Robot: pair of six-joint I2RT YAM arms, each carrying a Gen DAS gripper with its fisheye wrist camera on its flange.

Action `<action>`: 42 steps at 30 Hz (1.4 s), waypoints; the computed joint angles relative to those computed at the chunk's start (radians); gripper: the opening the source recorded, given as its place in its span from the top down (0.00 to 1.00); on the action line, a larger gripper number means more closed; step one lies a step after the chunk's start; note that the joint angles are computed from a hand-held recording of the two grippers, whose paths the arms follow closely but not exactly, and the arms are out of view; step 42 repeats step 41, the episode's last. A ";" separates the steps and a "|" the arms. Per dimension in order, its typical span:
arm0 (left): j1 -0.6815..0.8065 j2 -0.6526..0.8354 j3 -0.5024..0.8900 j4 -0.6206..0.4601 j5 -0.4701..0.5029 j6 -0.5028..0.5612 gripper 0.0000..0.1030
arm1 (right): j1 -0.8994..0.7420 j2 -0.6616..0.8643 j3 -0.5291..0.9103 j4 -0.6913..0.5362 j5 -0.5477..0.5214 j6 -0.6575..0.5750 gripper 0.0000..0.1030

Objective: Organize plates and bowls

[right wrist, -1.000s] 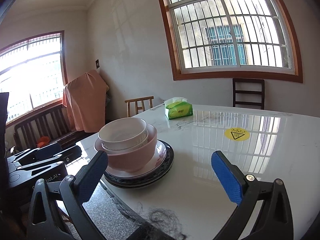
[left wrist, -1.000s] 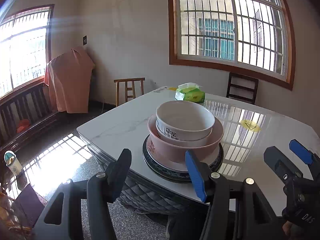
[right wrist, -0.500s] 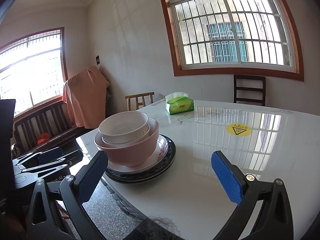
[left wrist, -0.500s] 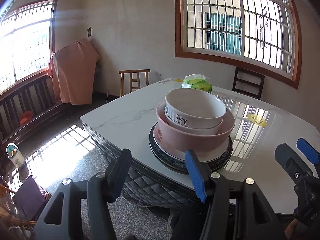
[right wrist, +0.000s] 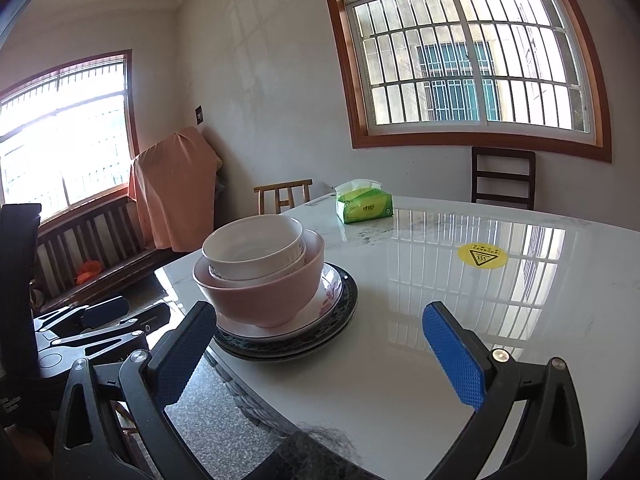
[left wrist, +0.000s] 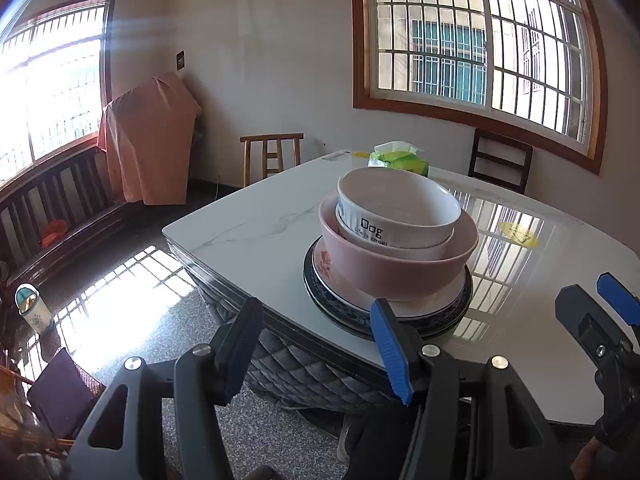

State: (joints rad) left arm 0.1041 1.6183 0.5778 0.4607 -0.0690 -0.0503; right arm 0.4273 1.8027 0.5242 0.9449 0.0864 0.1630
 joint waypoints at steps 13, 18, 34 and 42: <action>0.001 0.006 0.004 -0.015 -0.001 0.001 0.44 | -0.001 0.018 0.007 0.000 -0.010 -0.002 0.00; 0.000 0.013 0.013 -0.025 0.001 0.003 0.44 | -0.002 0.023 0.003 0.007 -0.013 0.001 0.00; -0.029 0.031 -0.010 0.071 -0.077 0.027 0.38 | -0.041 0.029 -0.003 -0.001 -0.055 0.014 0.00; -0.036 0.042 0.049 -0.035 -0.082 0.022 0.36 | -0.249 0.020 0.033 -0.118 -0.119 -0.033 0.00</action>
